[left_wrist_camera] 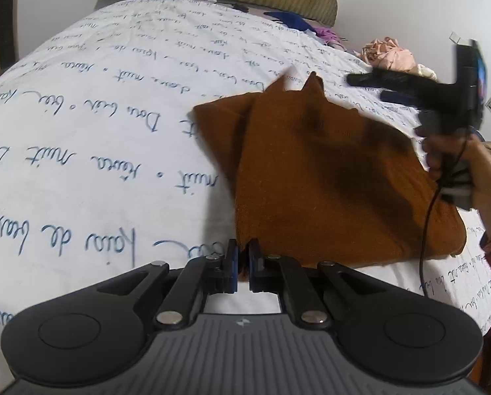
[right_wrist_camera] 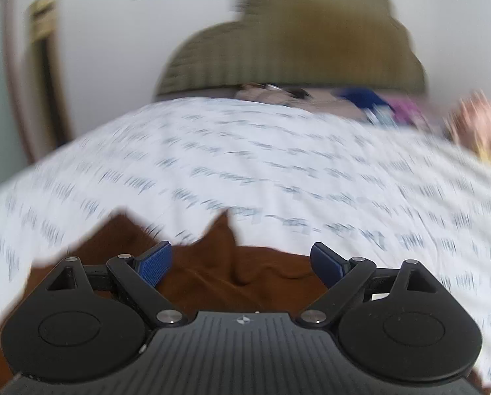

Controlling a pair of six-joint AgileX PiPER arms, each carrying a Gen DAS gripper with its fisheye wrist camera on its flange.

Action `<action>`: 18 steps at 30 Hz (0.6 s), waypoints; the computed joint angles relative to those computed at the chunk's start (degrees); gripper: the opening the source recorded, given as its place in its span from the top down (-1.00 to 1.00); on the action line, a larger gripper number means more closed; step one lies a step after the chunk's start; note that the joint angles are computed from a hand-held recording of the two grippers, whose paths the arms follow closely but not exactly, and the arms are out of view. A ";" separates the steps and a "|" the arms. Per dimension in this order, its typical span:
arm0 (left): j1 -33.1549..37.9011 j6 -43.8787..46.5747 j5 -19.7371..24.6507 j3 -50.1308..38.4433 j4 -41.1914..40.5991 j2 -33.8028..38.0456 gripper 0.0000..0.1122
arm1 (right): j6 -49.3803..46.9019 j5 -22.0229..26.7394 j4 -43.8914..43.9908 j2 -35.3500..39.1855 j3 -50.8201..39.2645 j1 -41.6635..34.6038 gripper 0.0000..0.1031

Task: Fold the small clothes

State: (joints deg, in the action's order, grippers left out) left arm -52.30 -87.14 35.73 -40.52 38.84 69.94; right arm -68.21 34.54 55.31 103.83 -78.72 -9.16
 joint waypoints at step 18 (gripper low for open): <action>-11.10 -2.09 16.80 -16.80 11.31 10.22 0.84 | -35.86 12.27 16.41 -3.74 15.82 -37.03 -0.99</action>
